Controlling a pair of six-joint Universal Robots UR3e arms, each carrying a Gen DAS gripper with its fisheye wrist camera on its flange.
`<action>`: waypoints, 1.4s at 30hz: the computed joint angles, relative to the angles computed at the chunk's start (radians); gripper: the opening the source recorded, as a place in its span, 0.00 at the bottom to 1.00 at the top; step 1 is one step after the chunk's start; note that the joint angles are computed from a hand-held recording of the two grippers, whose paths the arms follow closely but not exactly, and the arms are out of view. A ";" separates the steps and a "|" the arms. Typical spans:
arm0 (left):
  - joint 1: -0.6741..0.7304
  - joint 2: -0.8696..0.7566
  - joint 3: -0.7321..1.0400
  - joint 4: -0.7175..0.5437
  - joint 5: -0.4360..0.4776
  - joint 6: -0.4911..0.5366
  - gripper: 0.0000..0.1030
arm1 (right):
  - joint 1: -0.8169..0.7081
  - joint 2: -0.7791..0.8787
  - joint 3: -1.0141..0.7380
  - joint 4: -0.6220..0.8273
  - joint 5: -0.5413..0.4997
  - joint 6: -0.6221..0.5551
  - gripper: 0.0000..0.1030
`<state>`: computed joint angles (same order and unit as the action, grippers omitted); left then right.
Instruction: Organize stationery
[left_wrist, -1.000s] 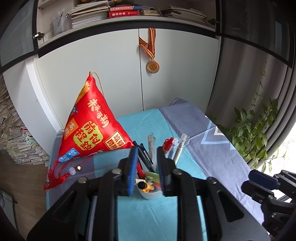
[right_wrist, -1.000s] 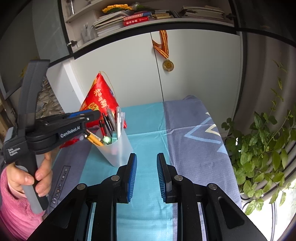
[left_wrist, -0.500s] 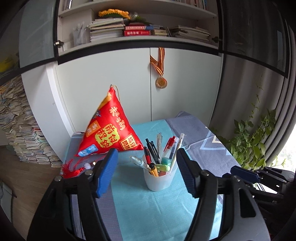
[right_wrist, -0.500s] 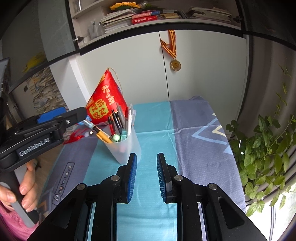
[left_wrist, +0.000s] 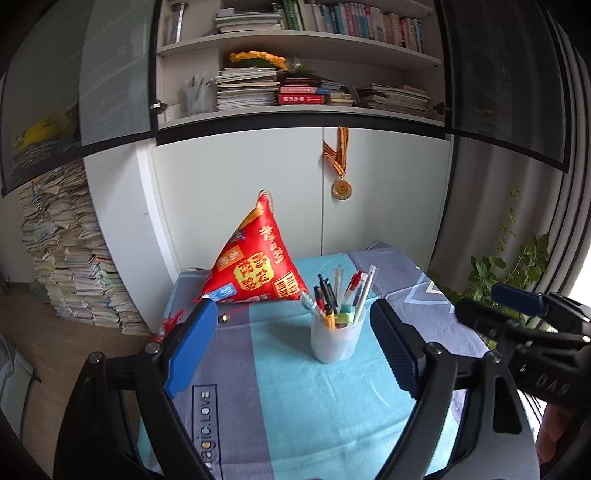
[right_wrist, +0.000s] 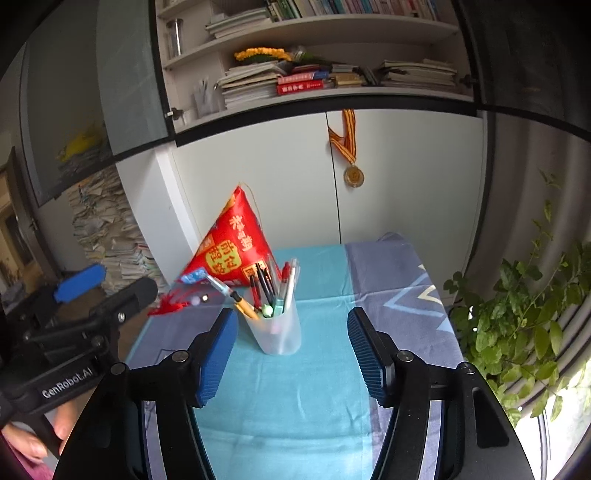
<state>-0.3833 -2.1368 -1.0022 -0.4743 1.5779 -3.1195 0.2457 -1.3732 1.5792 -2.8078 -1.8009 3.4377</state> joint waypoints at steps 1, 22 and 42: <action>0.005 0.023 -0.030 0.009 0.000 -0.008 0.82 | 0.010 -0.009 -0.002 0.008 -0.016 0.009 0.61; -0.034 0.470 -0.583 0.316 0.075 0.019 0.99 | 0.371 -0.147 0.032 -0.027 -0.449 0.034 0.68; -0.077 0.516 -0.634 0.370 0.115 0.021 0.99 | 0.492 -0.157 0.053 -0.084 -0.618 0.016 0.69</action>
